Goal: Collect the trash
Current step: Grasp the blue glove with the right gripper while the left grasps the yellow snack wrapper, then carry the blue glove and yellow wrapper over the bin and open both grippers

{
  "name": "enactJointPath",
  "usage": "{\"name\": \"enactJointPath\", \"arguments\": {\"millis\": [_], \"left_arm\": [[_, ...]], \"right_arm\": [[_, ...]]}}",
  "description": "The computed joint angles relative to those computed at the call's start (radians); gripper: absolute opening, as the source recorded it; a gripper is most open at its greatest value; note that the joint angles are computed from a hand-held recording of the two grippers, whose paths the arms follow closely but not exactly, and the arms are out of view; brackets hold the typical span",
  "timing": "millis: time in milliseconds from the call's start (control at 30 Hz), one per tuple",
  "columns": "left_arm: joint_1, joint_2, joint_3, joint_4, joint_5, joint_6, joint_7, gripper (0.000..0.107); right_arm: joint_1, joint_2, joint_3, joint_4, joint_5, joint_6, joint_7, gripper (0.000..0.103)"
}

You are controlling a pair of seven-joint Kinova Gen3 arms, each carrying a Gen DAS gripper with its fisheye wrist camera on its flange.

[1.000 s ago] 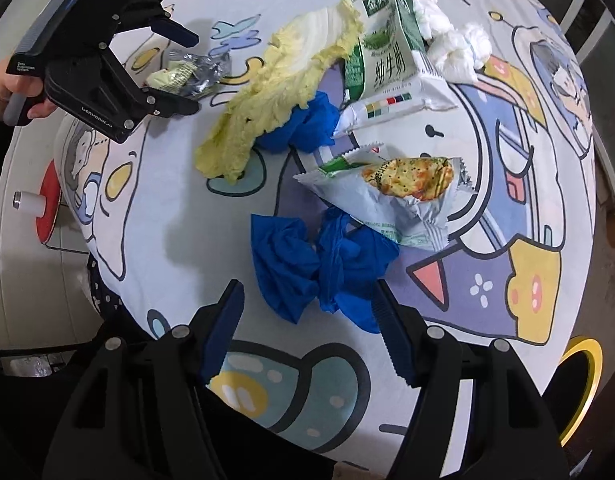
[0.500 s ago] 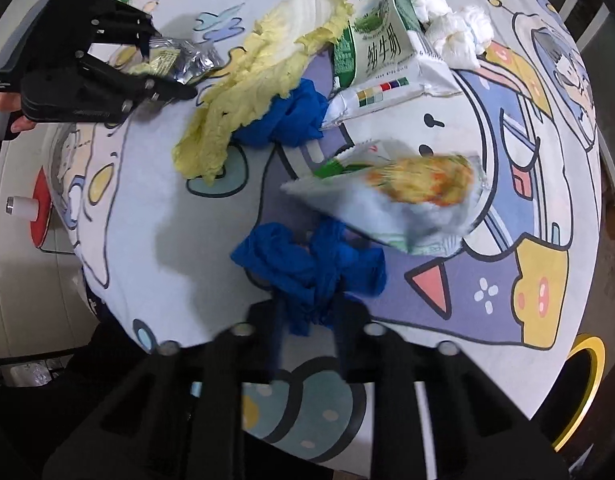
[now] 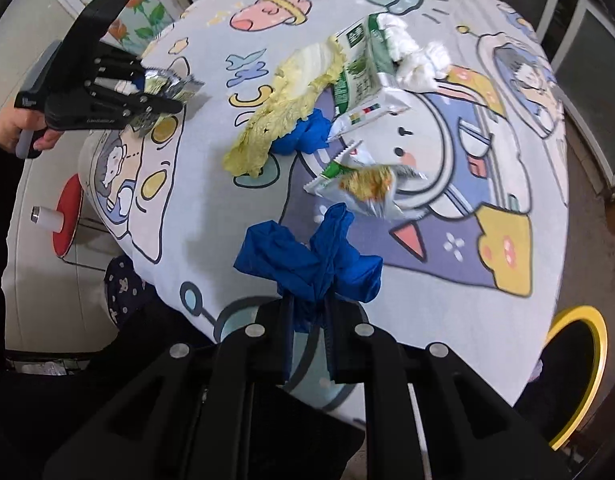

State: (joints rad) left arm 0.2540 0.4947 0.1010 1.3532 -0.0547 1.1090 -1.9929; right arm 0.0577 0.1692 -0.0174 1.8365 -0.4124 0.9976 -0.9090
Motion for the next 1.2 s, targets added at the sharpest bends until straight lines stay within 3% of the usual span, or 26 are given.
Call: {"name": "enactJointPath", "arguments": {"millis": [267,600,933,1200], "left_arm": [[0.017,-0.09,0.006,0.074,-0.006,-0.013,0.021,0.019],[0.091,-0.103,0.034,0.073,-0.024,0.005,0.065,0.019],[0.208,-0.029,0.059,-0.058,-0.049,0.061,0.086,0.019],[0.342,0.092,0.067,-0.266,-0.077,0.156,0.084,0.019]], "right_arm": [[0.044,-0.078,0.038,0.073,-0.047,-0.005,0.038,0.013],[0.135,-0.127,0.121,0.16,-0.099,0.002,0.12,0.013],[0.288,-0.137,0.217,0.187,-0.144,0.02,0.237,0.013],[0.438,-0.107,0.28,0.17,-0.195,0.044,0.338,0.013]]}}
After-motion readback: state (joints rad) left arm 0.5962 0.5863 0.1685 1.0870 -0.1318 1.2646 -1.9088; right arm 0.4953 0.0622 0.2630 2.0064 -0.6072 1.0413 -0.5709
